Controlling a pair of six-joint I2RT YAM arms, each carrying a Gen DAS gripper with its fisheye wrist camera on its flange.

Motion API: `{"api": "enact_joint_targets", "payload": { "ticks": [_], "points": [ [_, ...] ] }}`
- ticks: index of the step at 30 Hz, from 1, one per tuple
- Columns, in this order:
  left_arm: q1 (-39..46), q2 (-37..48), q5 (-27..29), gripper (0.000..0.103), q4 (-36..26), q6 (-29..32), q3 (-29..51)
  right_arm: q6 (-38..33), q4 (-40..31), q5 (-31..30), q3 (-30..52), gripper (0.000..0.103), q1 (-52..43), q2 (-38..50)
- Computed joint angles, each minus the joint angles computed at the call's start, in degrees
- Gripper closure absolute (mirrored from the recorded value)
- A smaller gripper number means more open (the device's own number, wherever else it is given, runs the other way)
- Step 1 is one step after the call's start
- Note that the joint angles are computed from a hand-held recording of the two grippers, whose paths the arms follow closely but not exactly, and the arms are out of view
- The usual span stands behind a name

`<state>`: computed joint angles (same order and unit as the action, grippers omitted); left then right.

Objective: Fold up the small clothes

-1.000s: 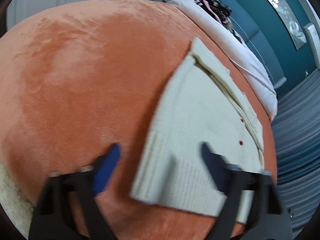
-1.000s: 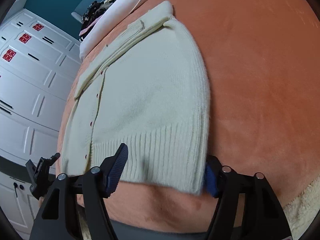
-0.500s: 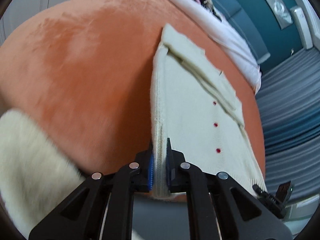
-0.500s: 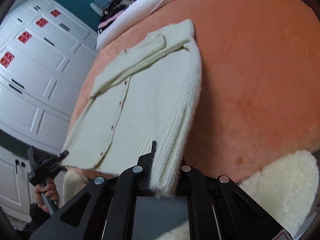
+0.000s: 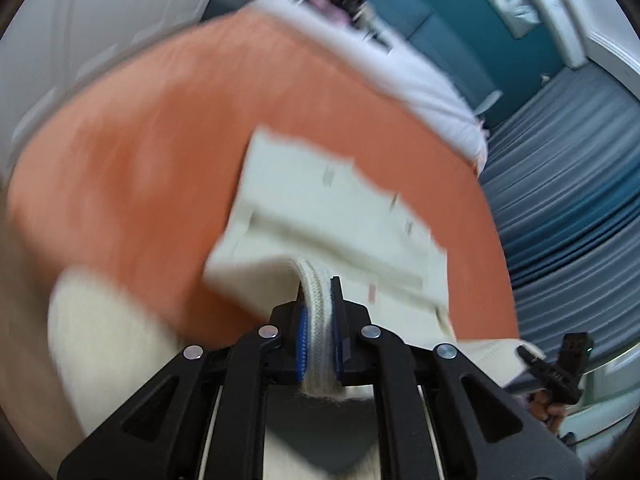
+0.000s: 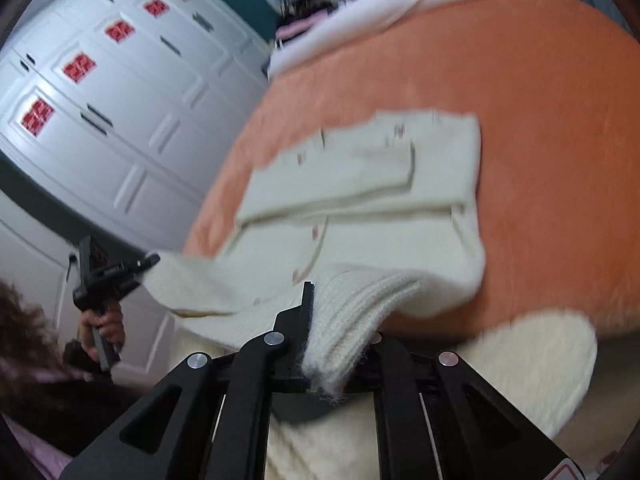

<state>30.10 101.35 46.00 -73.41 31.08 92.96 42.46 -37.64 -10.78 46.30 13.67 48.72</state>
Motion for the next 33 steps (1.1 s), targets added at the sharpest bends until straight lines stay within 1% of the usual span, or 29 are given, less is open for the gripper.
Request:
{"api": "enact_joint_targets", "payload": {
  "ticks": [1,2,3,4,5,6,7,8,9,10,11,12,13,15,17,18,20,21,22,23,24,25,28,30,31,33],
  "points": [
    [-3.47,1.32,0.08,0.090,6.34,-5.47,0.41,-0.04,8.24,-3.61,-2.78,0.094,-5.82,3.70],
    [-7.43,3.68,-0.57,0.089,13.81,-11.54,0.64,0.61,15.84,-3.17,-4.85,0.093,-9.06,8.76],
    [-10.91,4.87,-2.62,0.079,22.06,-17.19,-1.15,1.24,20.61,1.05,-5.91,0.090,-9.43,13.13],
    [-13.24,6.74,-5.22,0.059,27.91,-20.66,-1.93,2.02,24.42,5.74,-5.70,0.083,-8.66,18.59],
    [-15.48,8.28,-10.05,0.051,34.81,-24.72,-3.70,3.52,25.45,10.38,-3.54,0.077,-7.12,24.37],
    [-16.68,10.12,-14.89,0.044,38.51,-28.14,-3.92,5.23,24.75,14.03,-2.14,0.077,-5.91,27.95],
    [-17.25,11.91,-16.19,0.044,38.61,-30.17,-3.30,6.42,25.55,15.17,-2.50,0.076,-5.19,28.97],
    [-17.45,14.26,-14.87,0.044,37.01,-32.36,-1.27,6.87,27.36,15.58,-3.99,0.072,-4.67,28.54],
    [-16.56,15.21,-12.53,0.038,36.59,-33.20,-0.99,6.83,29.06,16.49,-5.81,0.064,-4.08,27.50],
    [-16.15,14.95,-11.17,0.027,37.53,-33.70,-1.91,6.35,29.84,18.14,-6.86,0.046,-3.50,27.05],
    [-16.04,14.14,-10.79,0.022,39.77,-33.66,-3.86,5.30,29.98,19.75,-7.25,0.038,-2.80,27.04],
    [-16.13,14.62,-10.93,0.017,40.94,-32.93,-3.87,3.58,29.25,20.60,-6.90,0.038,-2.46,27.68],
    [-16.59,15.90,-11.26,0.017,41.06,-31.36,-2.81,2.11,28.09,20.65,-6.17,0.038,-2.65,28.79],
    [-18.82,18.51,-13.51,0.017,38.82,-27.92,-0.03,0.94,27.06,20.30,-3.81,0.038,-3.78,33.01],
    [-20.58,21.25,-14.99,0.017,36.68,-26.37,2.58,0.85,28.71,18.60,-2.56,0.038,-4.95,36.35],
    [-21.70,23.07,-16.34,0.017,36.24,-26.49,4.08,1.05,29.29,18.59,-1.14,0.038,-4.98,39.01],
    [-22.70,25.98,-17.69,0.025,35.35,-27.18,6.74,1.29,28.25,18.99,1.42,0.038,-4.89,42.56],
    [-23.24,27.07,-18.59,0.045,34.83,-27.25,7.70,0.81,28.10,18.53,2.62,0.038,-5.28,44.63],
    [-23.56,27.68,-19.00,0.074,33.55,-26.58,8.44,0.16,27.50,17.77,3.83,0.046,-5.50,46.31],
    [-23.72,28.63,-19.39,0.086,32.38,-26.04,9.63,-1.06,26.82,16.33,4.97,0.080,-5.60,47.65],
    [-23.30,28.40,-18.14,0.093,31.89,-25.93,9.66,-2.41,25.58,15.15,5.96,0.093,-5.36,48.06],
    [-22.62,27.03,-16.31,0.095,32.45,-26.11,8.65,-3.11,26.34,15.88,5.17,0.093,-4.39,46.26],
    [-20.99,20.23,-11.25,0.096,33.63,-25.04,5.90,-4.85,29.44,16.31,3.04,0.095,-3.11,36.08],
    [-20.28,17.68,-7.92,0.096,33.34,-25.82,7.84,-5.98,30.05,17.40,4.13,0.095,-3.28,30.34],
    [-20.35,17.34,-7.54,0.096,33.76,-27.01,9.45,-6.78,30.19,18.48,5.32,0.095,-3.61,29.28],
    [-21.02,18.80,-9.30,0.096,35.07,-29.51,13.22,-7.90,31.14,18.65,7.02,0.095,-5.83,30.27]
  ]
}}
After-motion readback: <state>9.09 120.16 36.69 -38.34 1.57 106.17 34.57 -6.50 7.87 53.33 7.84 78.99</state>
